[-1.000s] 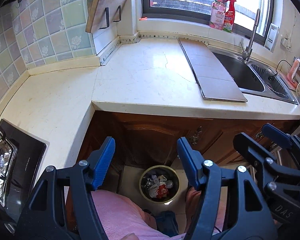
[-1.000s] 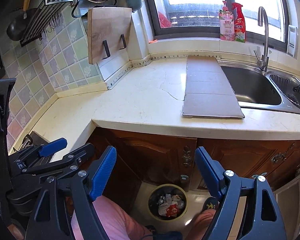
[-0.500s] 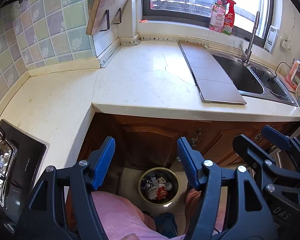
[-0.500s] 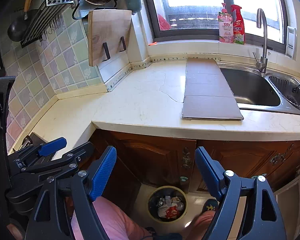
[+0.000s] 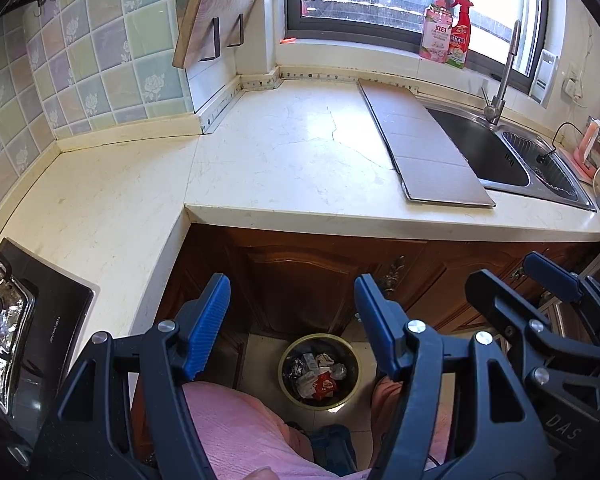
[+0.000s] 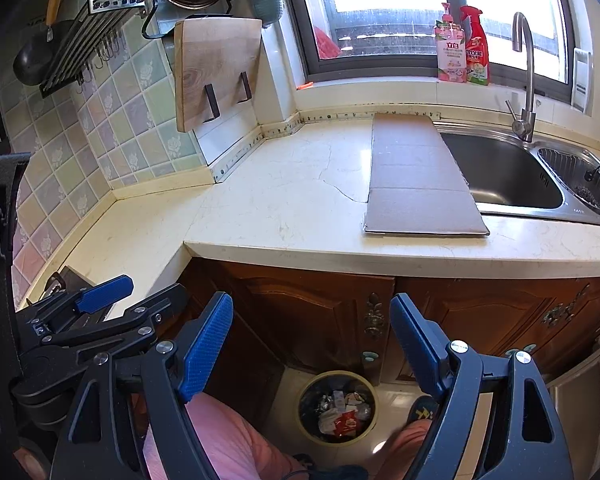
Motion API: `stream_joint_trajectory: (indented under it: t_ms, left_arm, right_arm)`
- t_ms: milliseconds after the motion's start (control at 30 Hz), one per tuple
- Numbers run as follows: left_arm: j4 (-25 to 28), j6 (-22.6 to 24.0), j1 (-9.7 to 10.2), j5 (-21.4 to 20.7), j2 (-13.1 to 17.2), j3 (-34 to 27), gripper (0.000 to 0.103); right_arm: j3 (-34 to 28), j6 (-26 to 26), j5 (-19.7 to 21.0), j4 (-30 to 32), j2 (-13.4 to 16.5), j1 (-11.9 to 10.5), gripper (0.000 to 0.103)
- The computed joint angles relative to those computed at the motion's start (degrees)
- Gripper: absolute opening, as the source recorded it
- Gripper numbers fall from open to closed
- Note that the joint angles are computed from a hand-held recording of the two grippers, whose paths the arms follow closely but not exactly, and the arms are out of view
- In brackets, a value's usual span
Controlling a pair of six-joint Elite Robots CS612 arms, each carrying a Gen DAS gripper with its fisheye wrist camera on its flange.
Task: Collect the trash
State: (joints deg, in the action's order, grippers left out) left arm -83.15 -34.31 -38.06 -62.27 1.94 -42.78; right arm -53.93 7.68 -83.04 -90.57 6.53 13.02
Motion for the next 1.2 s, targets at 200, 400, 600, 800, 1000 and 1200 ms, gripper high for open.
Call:
stream_joint_trajectory:
  t_ms: [200,400,600,800,1000,1200]
  left_arm:
    - [0.1,-0.2,0.12,0.0,0.0,0.3,0.062]
    - [0.1,-0.1,0.17,-0.1,0.0,0.2,0.062]
    - [0.3,-0.3,0.18,0.1,-0.1,0.4,0.062]
    - [0.5,-0.3,0.27,0.0,-0.2,0.7,0.062]
    - [0.5,-0.3,0.32,0.1,-0.2,0.9,0.062]
    - [0.6,-0.3,0.32,0.0,-0.2,0.9,0.062]
  right_arm:
    - [0.0,0.3,-0.1,-0.1,0.1,0.2,0.082]
    - [0.0,0.4,0.0,0.0,0.1,0.1,0.082]
    - [0.5,0.9,-0.4,-0.3,-0.1,0.4,0.082]
    - [0.5,1.0,-0.3,-0.1,-0.1,0.4,0.082]
    - [0.8,1.5,-0.6,-0.4,-0.1,0.6,0.082]
    - [1.1,1.8,-0.8,-0.5,-0.2,0.7,0.082]
